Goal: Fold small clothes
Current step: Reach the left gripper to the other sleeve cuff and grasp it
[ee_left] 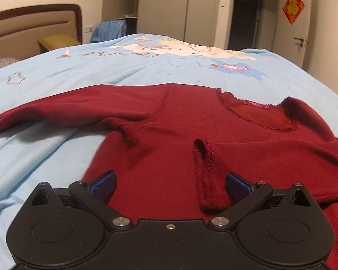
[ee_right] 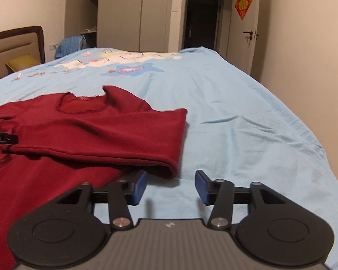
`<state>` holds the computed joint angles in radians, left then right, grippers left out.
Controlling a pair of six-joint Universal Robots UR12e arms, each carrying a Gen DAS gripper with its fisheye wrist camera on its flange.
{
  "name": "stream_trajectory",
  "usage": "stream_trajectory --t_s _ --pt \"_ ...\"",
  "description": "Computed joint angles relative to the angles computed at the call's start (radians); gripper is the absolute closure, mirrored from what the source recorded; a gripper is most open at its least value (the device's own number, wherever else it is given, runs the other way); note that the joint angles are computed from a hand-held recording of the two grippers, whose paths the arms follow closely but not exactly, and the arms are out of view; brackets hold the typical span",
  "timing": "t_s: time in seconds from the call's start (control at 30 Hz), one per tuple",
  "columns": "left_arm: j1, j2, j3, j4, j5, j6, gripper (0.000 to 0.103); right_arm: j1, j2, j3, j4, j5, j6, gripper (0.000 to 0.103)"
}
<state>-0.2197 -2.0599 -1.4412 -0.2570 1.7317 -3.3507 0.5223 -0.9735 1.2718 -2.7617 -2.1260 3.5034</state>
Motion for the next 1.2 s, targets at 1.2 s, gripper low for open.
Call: stream_trajectory --t_s 1.2 --pt "0.335 0.168 -0.156 0.023 -0.081 -0.353 0.001 0.160 0.048 -0.035 0.001 0.181 0.098 0.000"
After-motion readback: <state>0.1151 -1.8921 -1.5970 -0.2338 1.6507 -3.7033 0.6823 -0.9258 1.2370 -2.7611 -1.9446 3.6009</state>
